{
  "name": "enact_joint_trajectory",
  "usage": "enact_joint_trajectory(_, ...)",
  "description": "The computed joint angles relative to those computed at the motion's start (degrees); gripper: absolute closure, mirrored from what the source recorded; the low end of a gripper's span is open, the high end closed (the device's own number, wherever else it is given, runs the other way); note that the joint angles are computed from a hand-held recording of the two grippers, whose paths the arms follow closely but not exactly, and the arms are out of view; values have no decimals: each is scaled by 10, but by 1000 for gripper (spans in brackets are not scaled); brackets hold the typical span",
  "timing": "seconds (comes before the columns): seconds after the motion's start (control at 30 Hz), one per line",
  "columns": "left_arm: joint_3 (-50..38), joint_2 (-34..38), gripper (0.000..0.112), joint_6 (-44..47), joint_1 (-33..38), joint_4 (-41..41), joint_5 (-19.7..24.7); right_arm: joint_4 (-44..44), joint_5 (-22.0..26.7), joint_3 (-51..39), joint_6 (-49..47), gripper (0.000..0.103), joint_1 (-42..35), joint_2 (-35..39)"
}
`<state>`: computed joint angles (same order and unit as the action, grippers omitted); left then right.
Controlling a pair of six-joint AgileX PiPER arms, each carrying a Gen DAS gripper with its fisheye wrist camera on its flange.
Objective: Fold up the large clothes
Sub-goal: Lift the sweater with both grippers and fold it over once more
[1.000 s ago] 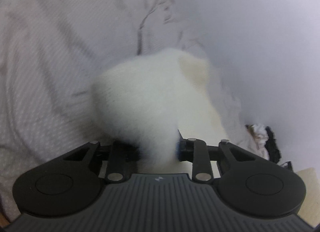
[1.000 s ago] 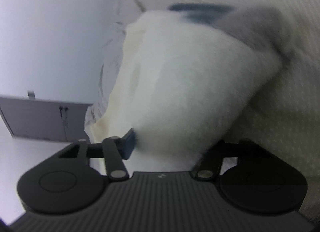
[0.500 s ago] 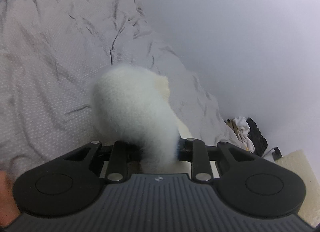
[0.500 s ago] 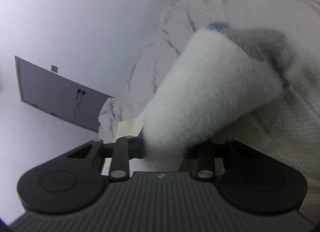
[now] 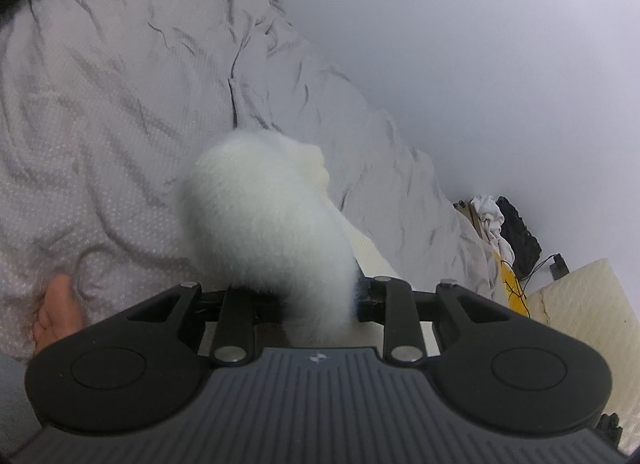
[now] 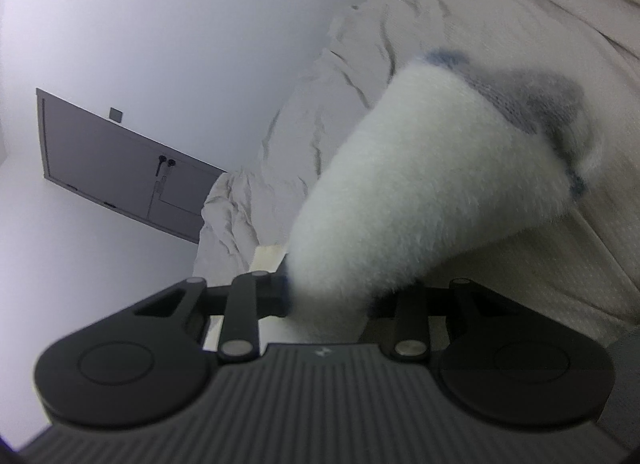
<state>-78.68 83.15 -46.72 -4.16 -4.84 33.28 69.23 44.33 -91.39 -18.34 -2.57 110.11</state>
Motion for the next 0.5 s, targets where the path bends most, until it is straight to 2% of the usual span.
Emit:
enact_joint_trajectory(0.23,-88,53,77,22,22,-30,36,-35,26,-71,79,61,-2,28)
enact_joint_trajectory(0.33,-171,104,74,26,27,-23,74,-31,44,-128,105,57,-5,61)
enact_joint_trajectory(0.5,-330,208,68,38,38,-32,139,-82,61,-266,198,50,3,137)
